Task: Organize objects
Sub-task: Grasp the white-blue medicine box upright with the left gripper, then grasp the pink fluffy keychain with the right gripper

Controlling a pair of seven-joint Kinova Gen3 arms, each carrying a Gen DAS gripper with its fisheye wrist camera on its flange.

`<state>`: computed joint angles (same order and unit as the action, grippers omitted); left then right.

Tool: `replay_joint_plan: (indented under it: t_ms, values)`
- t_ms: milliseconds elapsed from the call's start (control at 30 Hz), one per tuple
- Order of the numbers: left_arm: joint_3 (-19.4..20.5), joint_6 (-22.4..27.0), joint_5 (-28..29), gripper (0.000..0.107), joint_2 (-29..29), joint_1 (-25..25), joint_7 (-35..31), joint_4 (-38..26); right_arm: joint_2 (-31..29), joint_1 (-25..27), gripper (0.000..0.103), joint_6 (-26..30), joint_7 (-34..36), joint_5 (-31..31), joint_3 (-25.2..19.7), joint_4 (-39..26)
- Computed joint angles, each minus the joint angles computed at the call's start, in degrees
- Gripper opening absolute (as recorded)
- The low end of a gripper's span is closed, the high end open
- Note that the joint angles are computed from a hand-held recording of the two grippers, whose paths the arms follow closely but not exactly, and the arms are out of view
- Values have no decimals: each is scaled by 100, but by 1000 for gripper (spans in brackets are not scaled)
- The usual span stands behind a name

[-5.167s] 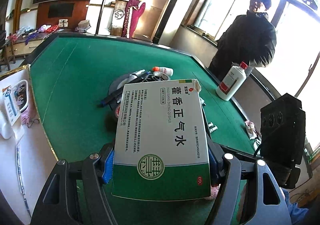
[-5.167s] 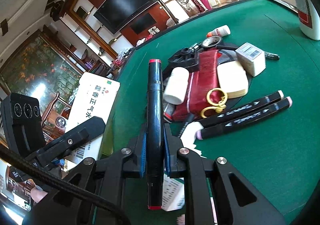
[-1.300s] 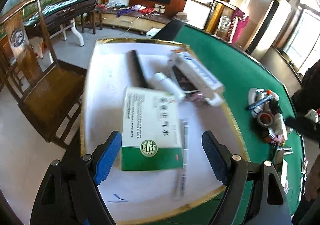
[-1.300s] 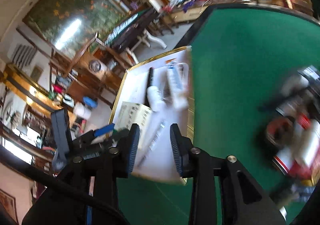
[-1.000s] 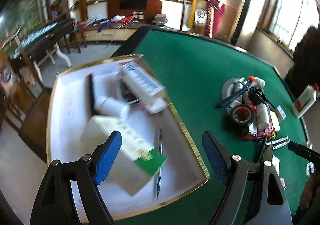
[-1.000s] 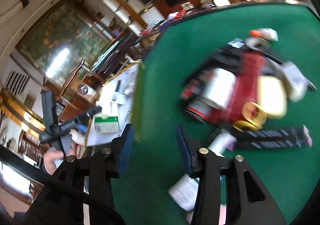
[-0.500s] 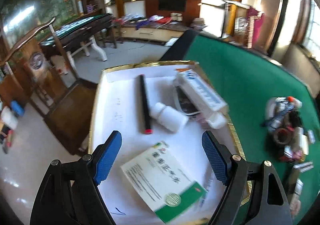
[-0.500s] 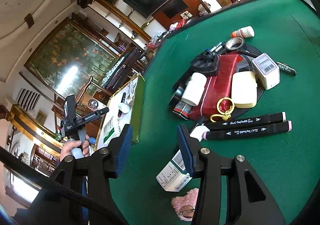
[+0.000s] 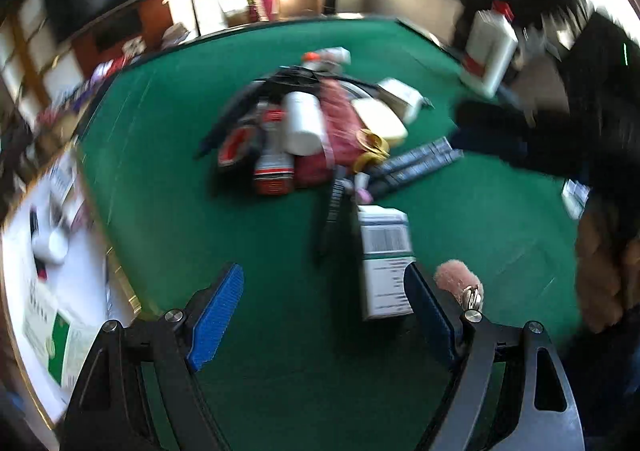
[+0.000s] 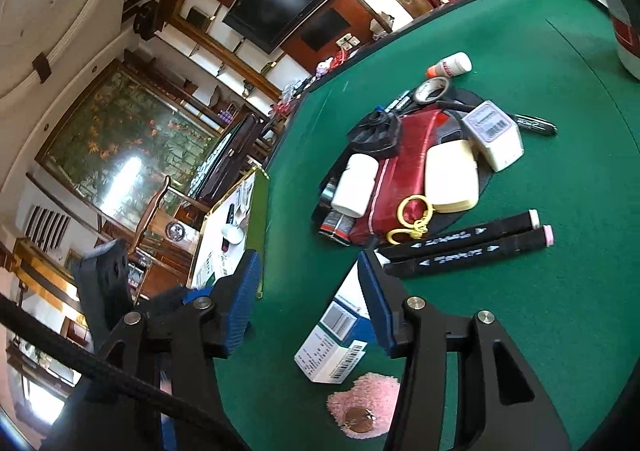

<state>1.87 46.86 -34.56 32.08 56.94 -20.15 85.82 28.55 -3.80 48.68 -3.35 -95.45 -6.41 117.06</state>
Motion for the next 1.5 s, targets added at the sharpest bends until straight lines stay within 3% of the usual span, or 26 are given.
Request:
replay_joint_plan:
  t_ms: [100,267,400,467,533,600,700,733,800,867,1000,1200,1333,1400,1500]
  values:
    - [-26,565,186,78,442,36,-349,-698,-1,55,50,59,-62,0,1,15]
    - [99,293,476,79,611,-211,-644,-873,-59,44,51,118,-34,-26,11,88]
    - [-39,754,686,79,963,-55,-766,-1416,-45,48,51,183,-90,45,26,64]
    - [-227,689,888,72,1068,35,-907,-1472,-57,56,51,188,-73,16,21,92]
    - [-551,655,927,60,1107,257,-768,-1432,-79,40,51,183,-81,31,20,86]
    - [-639,470,640,39,1007,325,-396,-1111,-117,24,51,156,-29,-49,20,135]
    - [-88,-229,202,36,580,-172,289,-386,-142,-20,51,109,-51,-39,46,146]
    - [20,-462,-30,30,455,-250,522,-142,-146,-26,51,108,-63,-4,51,144]
    - [-51,-927,-329,29,242,-252,988,322,-177,-51,52,41,-64,116,68,170]
    - [-374,-1392,-513,29,97,-103,1357,694,-270,-98,56,-145,62,175,80,318]
    - [-983,-1971,-349,29,-85,217,1339,1069,-588,-319,65,-966,513,183,-10,767]
    - [-997,-2071,-440,29,-73,238,1384,1119,-1066,-1236,65,-2334,533,502,14,1096]
    - [-1111,-2163,-530,29,-89,323,1546,1191,-1235,-1491,65,-3193,337,1037,-370,1144]
    - [-1167,-2189,-593,29,-103,383,1635,1226,-1258,-1939,65,-3626,-56,1456,-213,1120]
    - [-1234,-2245,-694,29,-112,443,1761,1272,-1160,-2479,65,-3779,-689,2155,146,1024]
